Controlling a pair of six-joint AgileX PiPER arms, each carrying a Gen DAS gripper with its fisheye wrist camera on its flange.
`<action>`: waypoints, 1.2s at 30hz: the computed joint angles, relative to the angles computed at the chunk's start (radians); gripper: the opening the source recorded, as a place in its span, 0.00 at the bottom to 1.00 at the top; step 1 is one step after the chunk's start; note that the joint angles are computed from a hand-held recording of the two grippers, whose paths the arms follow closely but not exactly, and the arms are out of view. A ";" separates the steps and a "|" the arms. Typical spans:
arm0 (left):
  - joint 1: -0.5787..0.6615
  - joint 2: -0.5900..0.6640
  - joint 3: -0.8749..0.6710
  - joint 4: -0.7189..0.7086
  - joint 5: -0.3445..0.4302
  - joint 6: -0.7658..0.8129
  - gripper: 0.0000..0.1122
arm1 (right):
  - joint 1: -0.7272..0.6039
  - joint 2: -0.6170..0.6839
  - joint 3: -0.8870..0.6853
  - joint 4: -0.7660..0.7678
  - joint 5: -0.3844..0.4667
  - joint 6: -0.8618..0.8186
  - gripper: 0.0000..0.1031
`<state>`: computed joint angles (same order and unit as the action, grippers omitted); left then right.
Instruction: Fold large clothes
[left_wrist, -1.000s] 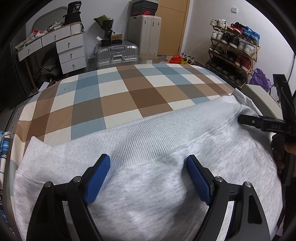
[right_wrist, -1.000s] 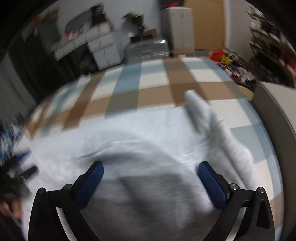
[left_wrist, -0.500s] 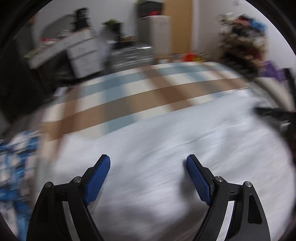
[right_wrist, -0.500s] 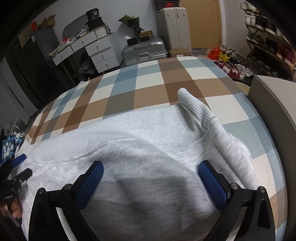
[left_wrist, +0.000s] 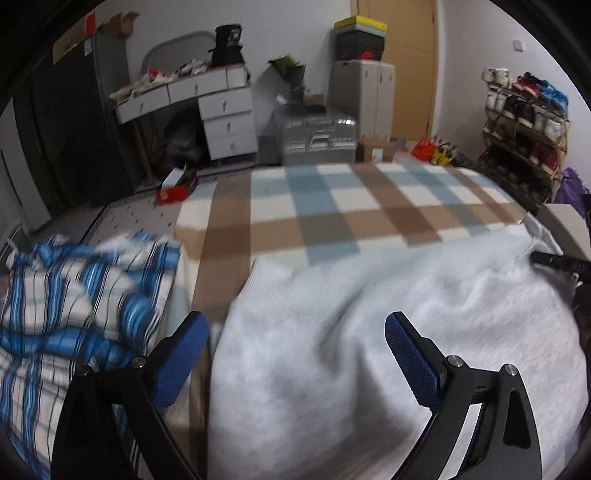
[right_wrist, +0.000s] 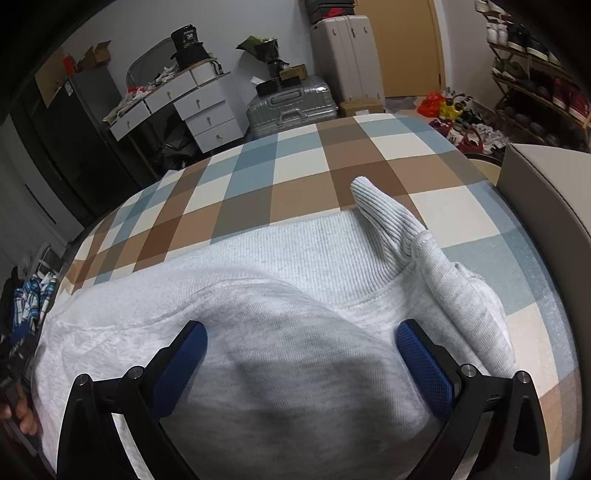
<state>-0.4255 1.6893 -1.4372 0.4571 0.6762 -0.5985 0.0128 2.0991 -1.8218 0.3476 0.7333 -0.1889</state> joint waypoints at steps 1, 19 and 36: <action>0.007 0.039 -0.035 -0.011 0.012 0.025 0.80 | 0.000 0.000 0.000 0.000 0.000 0.001 1.00; -0.113 -0.152 0.171 -0.051 -0.069 0.001 0.60 | -0.001 -0.002 -0.002 0.003 0.003 -0.001 1.00; -0.164 -0.021 0.189 0.020 -0.134 -0.023 0.62 | 0.138 -0.219 0.233 -0.313 -0.089 0.121 1.00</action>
